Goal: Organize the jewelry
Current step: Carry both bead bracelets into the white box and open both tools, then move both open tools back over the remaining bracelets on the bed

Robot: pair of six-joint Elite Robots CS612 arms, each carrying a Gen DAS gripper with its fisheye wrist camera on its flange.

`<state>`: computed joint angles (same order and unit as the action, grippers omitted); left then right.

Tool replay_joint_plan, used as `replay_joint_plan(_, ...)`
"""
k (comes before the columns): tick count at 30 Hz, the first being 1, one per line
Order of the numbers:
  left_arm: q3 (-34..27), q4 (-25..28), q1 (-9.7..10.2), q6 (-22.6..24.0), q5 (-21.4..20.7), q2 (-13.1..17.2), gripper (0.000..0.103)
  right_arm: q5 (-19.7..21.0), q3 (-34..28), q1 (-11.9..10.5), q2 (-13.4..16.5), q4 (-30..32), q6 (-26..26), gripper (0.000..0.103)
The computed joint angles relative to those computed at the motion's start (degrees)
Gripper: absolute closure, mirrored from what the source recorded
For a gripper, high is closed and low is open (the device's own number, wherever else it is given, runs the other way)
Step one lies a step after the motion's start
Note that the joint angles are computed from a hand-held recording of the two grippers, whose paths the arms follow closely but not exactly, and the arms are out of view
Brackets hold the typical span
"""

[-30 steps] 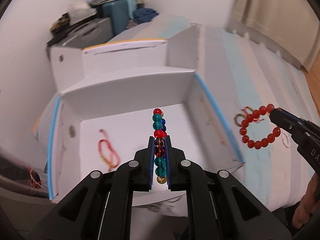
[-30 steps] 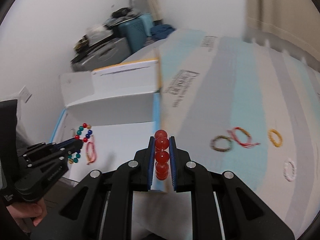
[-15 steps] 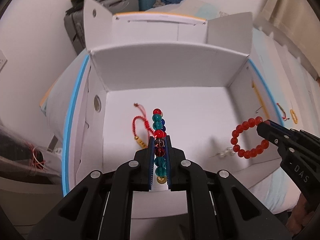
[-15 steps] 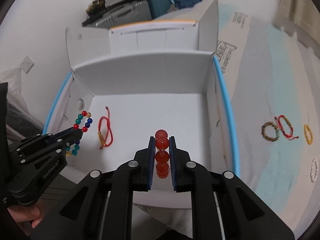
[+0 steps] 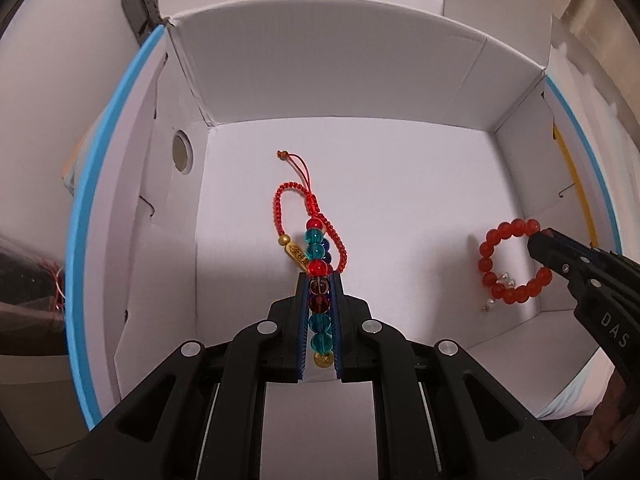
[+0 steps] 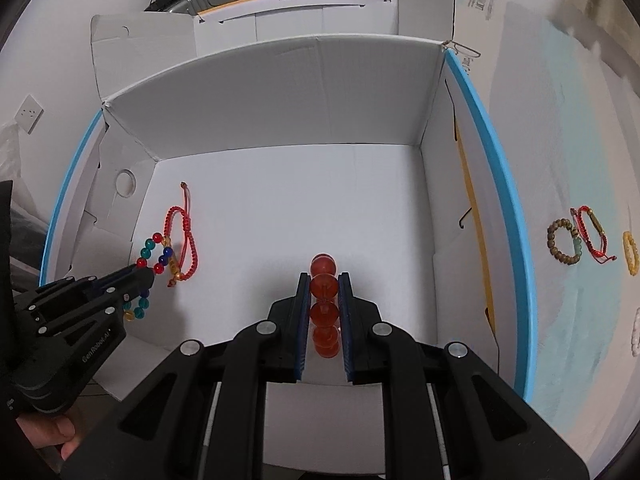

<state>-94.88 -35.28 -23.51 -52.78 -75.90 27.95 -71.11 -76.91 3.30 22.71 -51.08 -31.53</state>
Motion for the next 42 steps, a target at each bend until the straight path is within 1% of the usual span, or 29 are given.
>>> replay_joint_plan(5, 1.00, -0.03, 0.26, 0.35, 0.04, -0.39, 0.094, 0.01, 0.21, 0.15, 0.00, -0.20, 0.02, 0.089)
replay_joint_plan(9, 1.45, 0.99, -0.27, 0.00, 1.86, -0.77, 0.092, 0.24, 0.16, 0.05, -0.13, -0.20, -0.07, 0.086)
replay_joint_plan(10, 1.51, 1.20, -0.41, -0.14, 2.31, -0.91, 0.092, 0.47, 0.13, 0.03, -0.15, -0.17, -0.18, 0.083)
replay_joint_plan(12, 1.53, 1.34, -0.58, -0.47, 2.76, -1.08, 0.091, 0.48, -0.35, -0.06, 0.02, -0.88, -0.27, 0.067)
replay_joint_plan(13, 1.54, 1.36, -0.69, -0.72, 3.01, -1.18, 0.084, 1.09, -0.73, -0.24, 0.11, -1.20, -0.24, 0.063)
replay_joint_plan(14, 1.52, 1.43, -0.80, -0.90, 3.36, -1.24, 0.078, 1.37, -0.85, -0.34, 0.11, -1.34, -0.22, 0.058)
replay_joint_plan(15, 1.48, 1.54, -1.08, -1.29, 4.57, -1.41, 0.066, 1.84, -1.09, -0.52, 0.09, -1.55, -0.20, 0.053)
replay_joint_plan(16, 1.39, 1.52, -1.34, -1.53, 5.63, -1.50, 0.059, 2.22, -1.26, -0.66, 0.07, -1.77, -0.20, 0.051)
replay_joint_plan(17, 1.36, 1.46, -1.47, -1.56, 6.14, -1.54, 0.058, 2.49, -1.46, -0.83, 0.06, -2.08, -0.16, 0.046)
replay_joint_plan(18, 1.45, 1.49, -1.67, -1.65, 6.72, -1.75, 0.056, 2.71, -1.66, -0.97, 0.07, -2.27, -0.13, 0.043)
replay_joint_plan(19, 1.48, 1.39, -1.80, -1.72, 7.07, -1.88, 0.047, 3.15, -1.79, -1.21, -0.01, -2.50, -0.14, 0.042)
replay_joint_plan(23, 1.36, 0.82, -2.52, -2.11, 9.25, -2.29, 0.037, 3.66, -1.97, -2.01, -0.40, -4.13, 0.86, 0.028)
replay_joint_plan(25, 1.54, 0.29, -2.95, -2.01, 10.08, -2.70, 0.028, 4.04, -2.08, -2.43, -0.55, -4.75, 1.25, 0.026)
replay_joint_plan(26, 1.57, 0.07, -3.03, -1.79, 10.54, -2.85, 0.026, 4.17, -2.13, -2.67, -0.65, -5.06, 1.35, 0.024)
replay_joint_plan(28, 2.10, -0.94, -3.38, -1.35, 11.35, -3.25, 0.018, 4.25, -2.23, -3.13, -0.82, -5.65, 1.64, 0.022)
replay_joint_plan(29, 2.15, -1.38, -3.71, -1.24, 11.83, -3.28, 0.017, 4.40, -2.17, -3.36, -0.94, -5.92, 1.76, 0.020)
replay_joint_plan(30, 2.48, -1.85, -4.00, -0.90, 12.44, -3.59, 0.013, 4.49, -2.26, -3.65, -1.03, -6.10, 1.87, 0.018)
replay_joint_plan(31, 2.54, -2.28, -4.16, -0.63, 12.69, -3.61, 0.009, 4.58, -2.33, -4.04, -1.14, -6.60, 2.19, 0.018)
replay_joint_plan(34, 3.53, -4.01, -4.72, 0.27, 12.90, -4.20, 0.006, 4.95, -2.40, -5.03, -1.42, -7.36, 2.73, 0.018)
replay_joint_plan(37, 4.97, -5.82, -5.34, 1.30, 13.07, -4.94, 0.006, 5.24, -2.61, -6.16, -1.59, -8.44, 3.29, 0.013)
replay_joint_plan(42, 7.83, -9.30, -6.52, 3.57, 13.06, -5.92, 0.006, 5.48, -2.65, -8.07, -1.94, -9.42, 4.15, 0.012)
